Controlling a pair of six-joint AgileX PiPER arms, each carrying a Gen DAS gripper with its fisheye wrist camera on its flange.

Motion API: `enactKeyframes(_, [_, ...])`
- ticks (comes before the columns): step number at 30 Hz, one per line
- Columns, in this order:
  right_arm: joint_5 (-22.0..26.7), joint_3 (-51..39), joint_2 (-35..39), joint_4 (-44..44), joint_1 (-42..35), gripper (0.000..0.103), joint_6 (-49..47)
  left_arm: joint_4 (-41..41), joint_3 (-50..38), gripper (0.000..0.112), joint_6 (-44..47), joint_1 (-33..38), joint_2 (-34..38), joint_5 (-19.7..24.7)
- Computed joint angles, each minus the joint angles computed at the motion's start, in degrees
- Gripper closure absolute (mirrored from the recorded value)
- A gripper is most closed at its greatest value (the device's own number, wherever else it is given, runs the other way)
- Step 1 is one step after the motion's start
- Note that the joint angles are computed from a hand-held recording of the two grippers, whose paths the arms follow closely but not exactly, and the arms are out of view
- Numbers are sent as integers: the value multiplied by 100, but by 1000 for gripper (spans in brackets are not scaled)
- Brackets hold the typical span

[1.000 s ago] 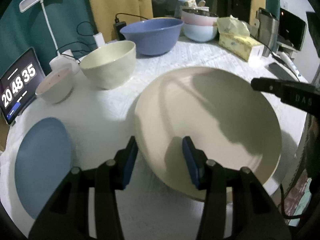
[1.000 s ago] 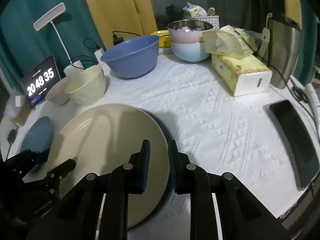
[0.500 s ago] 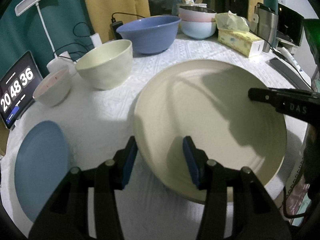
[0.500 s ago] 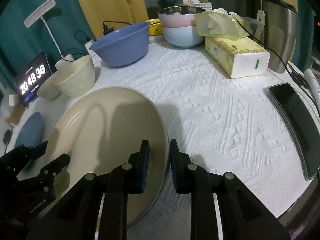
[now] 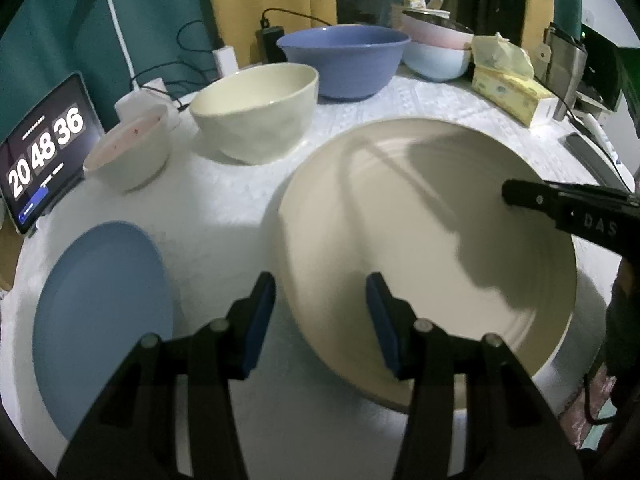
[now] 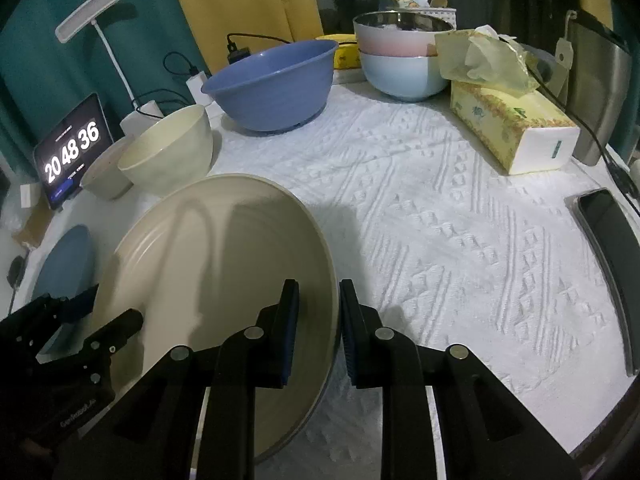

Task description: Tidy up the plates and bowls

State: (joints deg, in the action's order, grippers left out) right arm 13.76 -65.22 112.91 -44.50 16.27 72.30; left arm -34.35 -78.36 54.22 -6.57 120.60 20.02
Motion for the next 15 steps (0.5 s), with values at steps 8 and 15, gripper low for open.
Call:
enactKeyframes(8, [264, 50, -204, -952, 144, 80, 980, -1076, 223, 63, 1034, 252, -233, -92])
enactKeyframes(15, [739, -161, -183, -912, 341, 76, 987, -2290, 426, 63, 2211, 573, -458, -137])
